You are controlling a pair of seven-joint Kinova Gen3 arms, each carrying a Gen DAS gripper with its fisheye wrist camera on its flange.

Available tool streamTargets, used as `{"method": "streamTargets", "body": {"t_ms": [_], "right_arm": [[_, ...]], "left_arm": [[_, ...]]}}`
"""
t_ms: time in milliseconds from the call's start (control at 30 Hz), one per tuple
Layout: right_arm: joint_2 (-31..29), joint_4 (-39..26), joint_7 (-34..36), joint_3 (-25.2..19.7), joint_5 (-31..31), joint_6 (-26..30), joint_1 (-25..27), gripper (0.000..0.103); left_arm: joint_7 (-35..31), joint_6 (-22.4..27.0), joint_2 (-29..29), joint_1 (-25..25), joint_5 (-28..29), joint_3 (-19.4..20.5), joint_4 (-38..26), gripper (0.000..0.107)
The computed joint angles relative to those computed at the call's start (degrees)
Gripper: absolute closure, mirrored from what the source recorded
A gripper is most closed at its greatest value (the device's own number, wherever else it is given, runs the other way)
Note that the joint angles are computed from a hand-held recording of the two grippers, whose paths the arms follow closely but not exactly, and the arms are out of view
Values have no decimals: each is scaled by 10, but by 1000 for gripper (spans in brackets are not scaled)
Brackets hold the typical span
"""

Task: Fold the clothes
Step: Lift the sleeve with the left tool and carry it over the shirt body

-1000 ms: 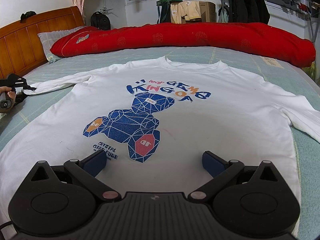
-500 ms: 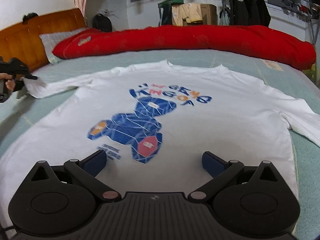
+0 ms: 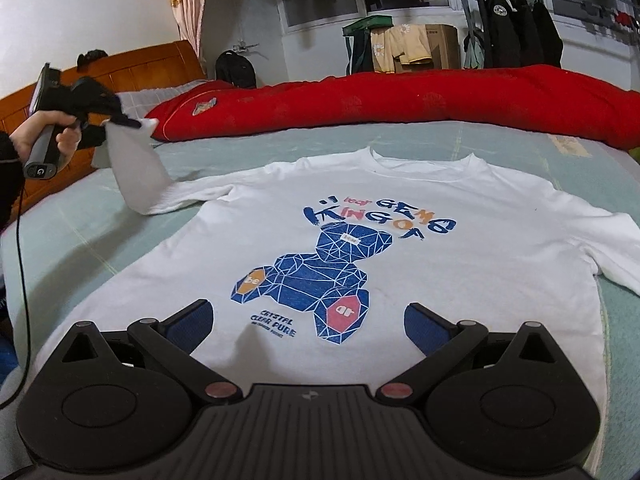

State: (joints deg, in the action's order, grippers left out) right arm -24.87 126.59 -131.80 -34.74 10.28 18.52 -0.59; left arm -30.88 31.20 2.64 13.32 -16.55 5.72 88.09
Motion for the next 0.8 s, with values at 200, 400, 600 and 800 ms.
{"method": "streamTargets", "body": {"t_ms": [200,400,600,800], "right_arm": [[-4,2,11,31,-14,4,-31,0],[-16,2,12,44,-23,12,-35,0],[-23,0,41,93,-40,32,-74,0],[-20,-12,52,95,-40,67,-69,0]], "left_arm": [[-46,52,34,42,-9,21,-84,105],[-86,105,78,98,-16,23,-179,105],[-121,155,128,156,-21,14,-271,105],[-158,186,171,195,-1,5,-343,105]]}}
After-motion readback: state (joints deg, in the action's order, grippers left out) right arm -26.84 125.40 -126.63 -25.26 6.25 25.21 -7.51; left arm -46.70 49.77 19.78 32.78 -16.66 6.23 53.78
